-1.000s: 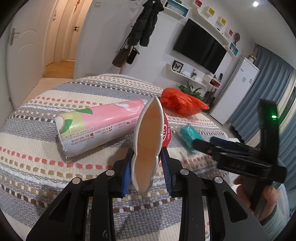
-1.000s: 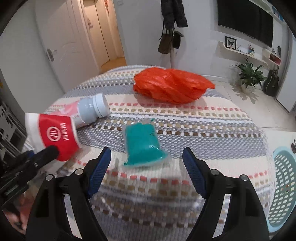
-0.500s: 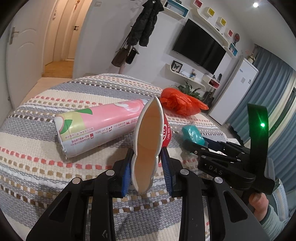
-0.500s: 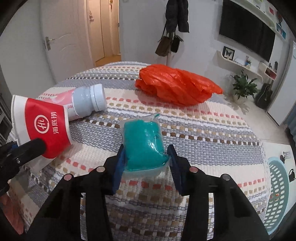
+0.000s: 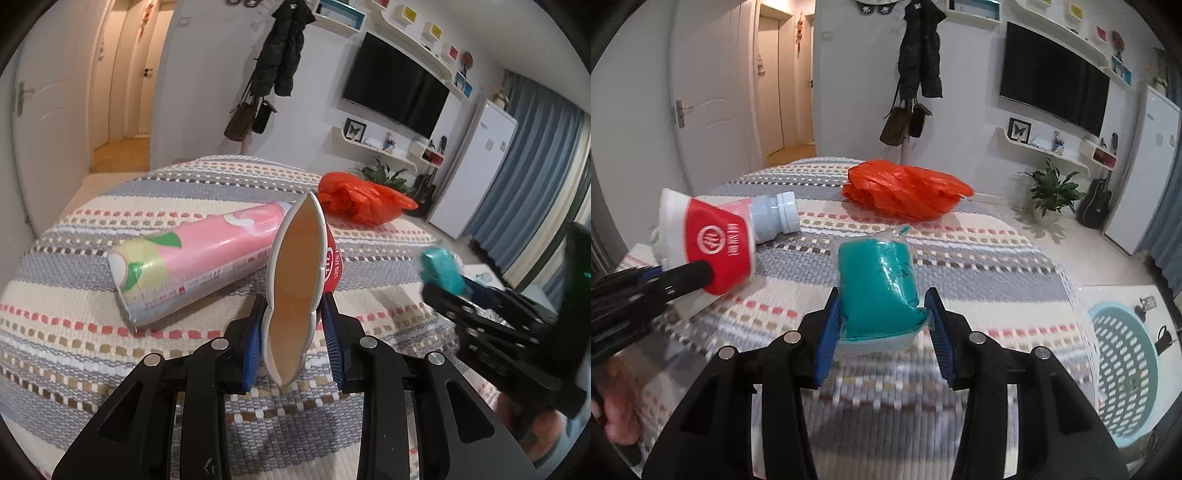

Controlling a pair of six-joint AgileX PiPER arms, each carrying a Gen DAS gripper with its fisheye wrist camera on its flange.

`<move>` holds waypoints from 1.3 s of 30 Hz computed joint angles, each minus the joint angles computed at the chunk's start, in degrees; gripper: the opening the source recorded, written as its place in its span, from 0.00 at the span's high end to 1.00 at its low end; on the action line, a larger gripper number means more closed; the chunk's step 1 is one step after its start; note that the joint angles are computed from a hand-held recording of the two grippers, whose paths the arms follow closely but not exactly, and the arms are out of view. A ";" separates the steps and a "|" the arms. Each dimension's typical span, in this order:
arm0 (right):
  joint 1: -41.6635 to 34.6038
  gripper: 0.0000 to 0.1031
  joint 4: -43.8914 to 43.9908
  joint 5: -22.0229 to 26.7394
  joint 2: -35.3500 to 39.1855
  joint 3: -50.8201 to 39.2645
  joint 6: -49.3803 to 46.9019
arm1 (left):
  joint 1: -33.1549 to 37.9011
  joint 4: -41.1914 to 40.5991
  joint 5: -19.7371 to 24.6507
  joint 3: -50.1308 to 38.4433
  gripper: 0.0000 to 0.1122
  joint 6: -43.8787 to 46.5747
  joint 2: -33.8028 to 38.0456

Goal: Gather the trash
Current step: 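Carry the paper cup and teal packet to the basket and release them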

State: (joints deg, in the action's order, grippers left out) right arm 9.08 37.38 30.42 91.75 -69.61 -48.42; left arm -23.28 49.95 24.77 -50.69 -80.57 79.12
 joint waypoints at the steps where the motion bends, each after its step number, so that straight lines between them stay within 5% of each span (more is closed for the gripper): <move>1: -1.04 0.59 1.68 0.46 -1.17 1.16 -1.57 | -1.07 0.76 1.43 -0.55 0.74 -0.80 0.29; 5: -5.48 0.59 5.41 1.69 -4.77 4.22 -4.19 | -7.50 4.32 7.04 -1.69 0.74 -4.93 1.27; 18: -29.77 0.59 19.89 17.90 -5.12 -0.40 -13.85 | -20.65 4.04 9.70 -13.55 0.74 -5.25 4.54; 25: -36.66 0.59 22.02 16.69 -3.32 -3.29 -21.21 | -27.17 6.41 19.24 -30.69 0.74 0.34 15.33; 34: -43.54 0.57 20.83 16.59 6.90 -11.20 -19.75 | -24.82 -12.36 15.37 -57.51 0.74 21.63 34.63; 39: -44.93 0.57 17.31 14.18 13.57 -15.26 -16.78 | -23.56 -23.45 19.37 -74.85 0.74 33.98 46.95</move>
